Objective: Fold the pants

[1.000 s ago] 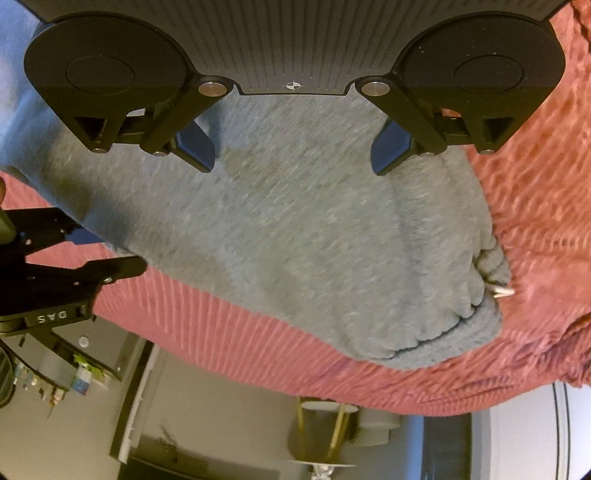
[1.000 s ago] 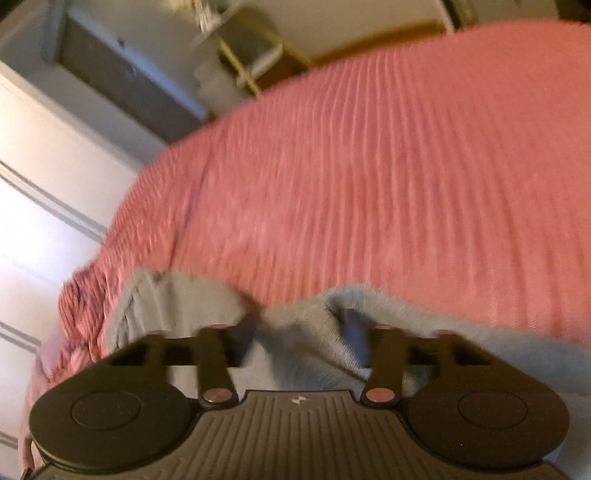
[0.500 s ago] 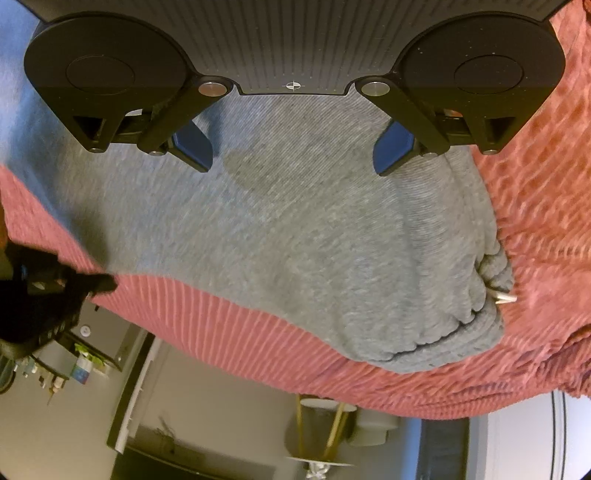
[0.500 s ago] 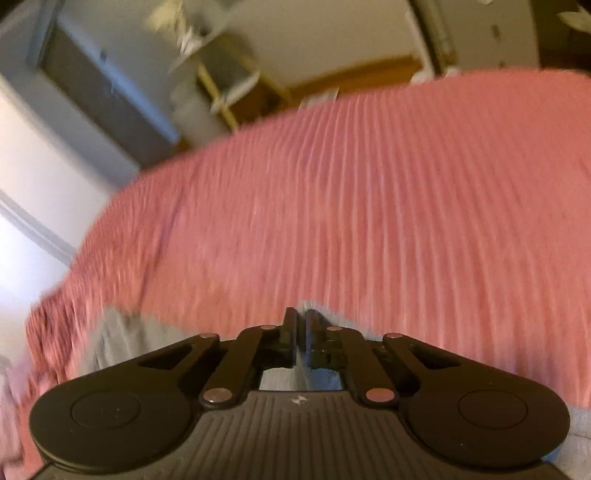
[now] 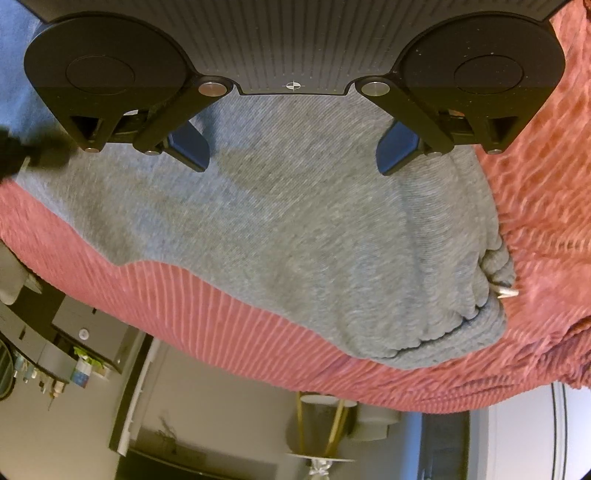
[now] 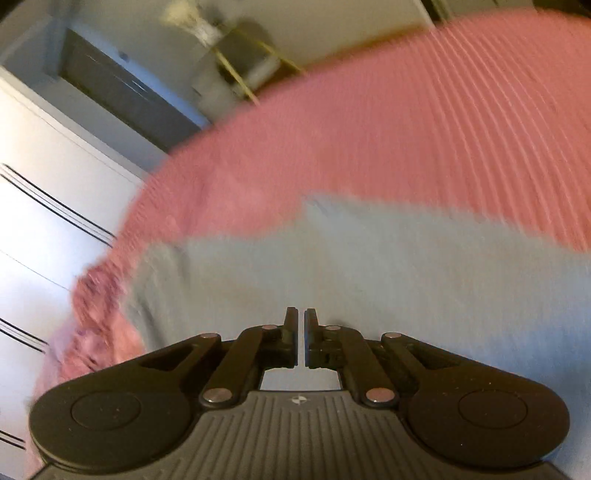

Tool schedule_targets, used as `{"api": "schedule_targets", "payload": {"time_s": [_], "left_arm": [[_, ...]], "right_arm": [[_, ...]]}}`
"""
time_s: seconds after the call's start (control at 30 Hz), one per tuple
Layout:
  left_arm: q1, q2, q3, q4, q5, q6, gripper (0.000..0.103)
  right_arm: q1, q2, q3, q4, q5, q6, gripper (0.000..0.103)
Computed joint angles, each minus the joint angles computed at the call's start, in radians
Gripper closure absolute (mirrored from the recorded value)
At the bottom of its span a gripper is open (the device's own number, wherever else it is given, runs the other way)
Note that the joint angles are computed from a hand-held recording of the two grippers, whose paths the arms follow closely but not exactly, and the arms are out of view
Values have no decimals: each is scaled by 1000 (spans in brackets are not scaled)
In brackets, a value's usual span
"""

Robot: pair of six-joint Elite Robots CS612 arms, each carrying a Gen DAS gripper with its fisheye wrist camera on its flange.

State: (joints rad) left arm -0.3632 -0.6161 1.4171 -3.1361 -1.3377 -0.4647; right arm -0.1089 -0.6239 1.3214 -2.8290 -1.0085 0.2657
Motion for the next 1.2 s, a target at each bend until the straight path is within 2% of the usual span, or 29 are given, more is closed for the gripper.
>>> {"api": "schedule_targets", "payload": {"time_s": [0.07,0.1,0.13,0.17,0.2,0.23,0.27,0.3,0.33,0.37,0.43,0.47,0.5,0.53,0.57,0.63,0.73,0.8,0.87,0.97,1.03,1.1,1.17,1.2], "left_arm": [[2,1,2,-13,-8,-6,3],[4,1,4,-20,-11,-11,3],[5,2,5,-27,-16,-16,3],[7,3,5,-32,-19,-20,3],[7,4,4,-32,-21,-22,3],[7,5,0,-27,-19,-20,3],[5,5,-2,-19,-14,-13,3],[3,5,-6,-7,-7,-2,2],[0,5,-10,5,0,9,2],[-1,3,-9,5,2,18,3],[4,1,5,-62,-36,30,3],[8,1,13,-106,-62,33,3],[10,-1,21,-140,-72,33,3],[7,-5,28,-149,-52,32,3],[1,-9,36,-157,-5,37,3],[-10,-16,52,-185,86,52,3],[-16,-31,67,-182,128,67,3],[-16,-55,81,-150,81,41,3],[-20,-71,102,-199,5,2,3],[-37,-93,124,-217,-115,-28,3],[-57,-100,134,-205,-161,-28,3],[-78,-98,135,-190,-191,56,3],[-98,-88,124,-164,-161,175,3],[-104,-84,110,-114,-141,211,3]], "right_arm": [[4,1,10,-46,-196,-43,103],[4,4,26,-132,-265,-32,103],[-3,-4,51,-208,-291,20,103],[0,-21,78,-252,-359,79,93],[-1,-42,114,-302,-391,103,87],[-6,-58,148,-353,-381,107,68],[-13,-76,191,-408,-352,109,43],[-21,-96,238,-449,-322,102,33],[-26,-114,280,-471,-308,87,28],[-32,-134,325,-473,-304,63,28],[-44,-161,390,-443,-306,24,26],[-55,-172,422,-422,-329,12,21],[-56,-172,435,-403,-378,8,20],[-61,-177,460,-405,-453,8,20],[-73,-182,494,-449,-491,10,19],[-100,-202,553,-532,-484,72,18],[-116,-228,595,-549,-515,141,17],[-117,-218,601,-576,-508,118,17],[-103,-212,605,-587,-543,85,17],[-65,-211,573,-520,-649,36,16],[-40,-191,558,-535,-712,17,16],[-26,-180,559,-566,-749,-10,16],[-25,-178,560,-577,-752,-20,16],[-27,-178,562,-581,-748,-20,16]]}}
